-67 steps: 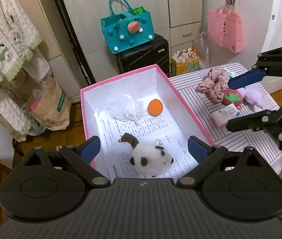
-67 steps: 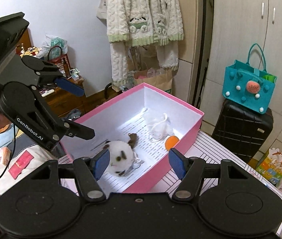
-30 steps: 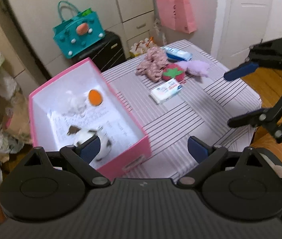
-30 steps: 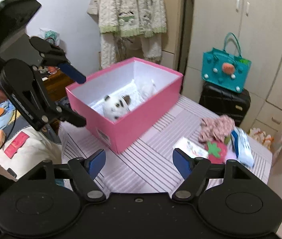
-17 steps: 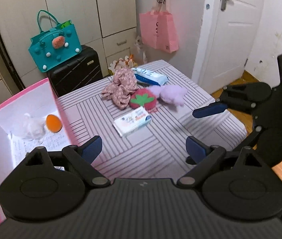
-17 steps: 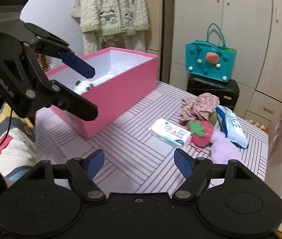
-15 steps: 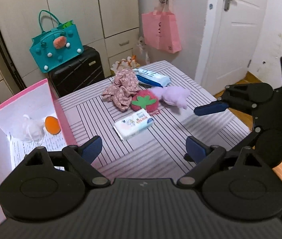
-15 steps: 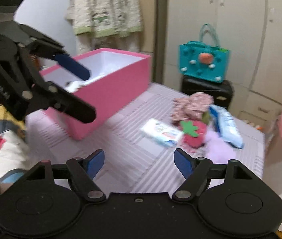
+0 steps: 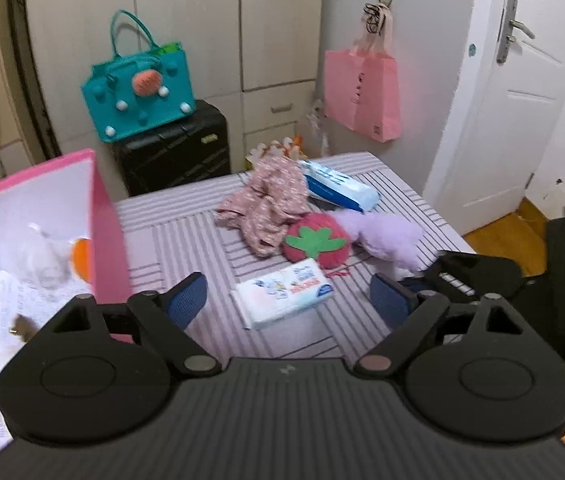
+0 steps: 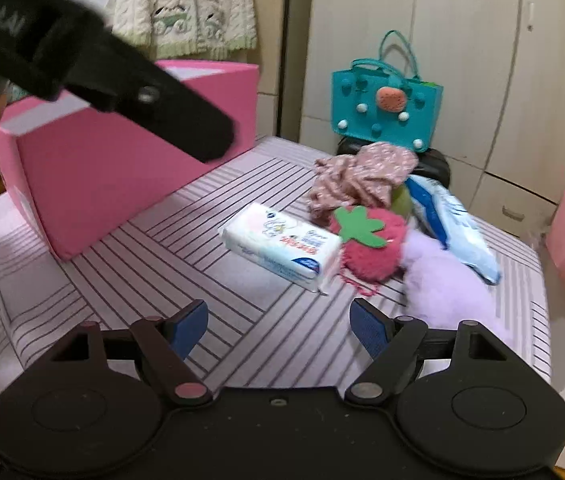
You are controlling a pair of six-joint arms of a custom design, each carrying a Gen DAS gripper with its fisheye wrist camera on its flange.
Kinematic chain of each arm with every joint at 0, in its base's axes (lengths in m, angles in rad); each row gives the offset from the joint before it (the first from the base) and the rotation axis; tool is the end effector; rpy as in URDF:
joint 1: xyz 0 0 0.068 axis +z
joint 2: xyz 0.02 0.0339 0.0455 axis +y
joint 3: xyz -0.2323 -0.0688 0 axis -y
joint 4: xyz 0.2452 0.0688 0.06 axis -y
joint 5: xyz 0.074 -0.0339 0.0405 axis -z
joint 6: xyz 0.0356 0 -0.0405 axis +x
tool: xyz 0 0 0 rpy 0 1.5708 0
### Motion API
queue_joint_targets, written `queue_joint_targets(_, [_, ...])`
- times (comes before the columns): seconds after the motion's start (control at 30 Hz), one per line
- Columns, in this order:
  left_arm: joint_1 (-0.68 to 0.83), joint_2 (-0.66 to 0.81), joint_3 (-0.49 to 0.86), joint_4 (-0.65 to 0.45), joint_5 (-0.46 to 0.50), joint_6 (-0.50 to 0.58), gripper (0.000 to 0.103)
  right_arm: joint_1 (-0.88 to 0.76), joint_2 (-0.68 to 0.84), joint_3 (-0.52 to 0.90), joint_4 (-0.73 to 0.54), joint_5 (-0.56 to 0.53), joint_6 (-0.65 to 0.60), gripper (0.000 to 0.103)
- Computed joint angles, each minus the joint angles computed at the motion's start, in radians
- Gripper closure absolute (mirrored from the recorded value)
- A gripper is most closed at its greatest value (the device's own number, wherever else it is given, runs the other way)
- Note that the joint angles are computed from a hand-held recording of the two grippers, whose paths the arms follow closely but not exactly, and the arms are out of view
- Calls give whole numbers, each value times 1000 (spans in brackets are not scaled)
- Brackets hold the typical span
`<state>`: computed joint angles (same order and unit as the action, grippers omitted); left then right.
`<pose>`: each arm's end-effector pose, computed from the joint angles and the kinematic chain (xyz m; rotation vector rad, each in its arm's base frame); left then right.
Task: Organize soft objects
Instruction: 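Close the left gripper on the white wipes pack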
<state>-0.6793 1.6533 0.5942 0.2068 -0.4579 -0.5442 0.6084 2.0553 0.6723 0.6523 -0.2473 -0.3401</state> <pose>0.2287 -0.1645 0.0808 -0.0457 2.3123 -0.0574 0.2525 0.1865 0.0170 -1.1676 1.9941 0.4220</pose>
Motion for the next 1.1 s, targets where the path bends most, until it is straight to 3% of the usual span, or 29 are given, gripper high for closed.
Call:
queue_joint_targets(0.17, [41, 166, 101, 7, 42, -63, 26, 15, 65, 110, -83, -3, 9, 21])
queue_joint_targets(0.33, [81, 294, 184, -19, 34, -148, 27, 32, 114, 149, -49, -2, 50, 21])
queue_joint_targets(0.43, [99, 322, 179, 23, 40, -160, 27, 39, 126, 149, -19, 8, 55, 21])
queue_joint_targets(0.6, [117, 363, 165, 98, 71, -189, 49, 42, 146, 152, 16, 23, 89, 21])
queue_joint_targets(0.73, [122, 404, 147, 184, 101, -226, 56, 57, 154, 160, 25, 46, 108, 22])
queue_joint_targets(0.9, [87, 421, 135, 218, 44, -224, 58, 65, 162, 153, 67, 86, 140, 45])
queue_joint_targets(1.1, [64, 407, 98, 254, 34, -241, 58, 81, 162, 126, 113, 137, 173, 49])
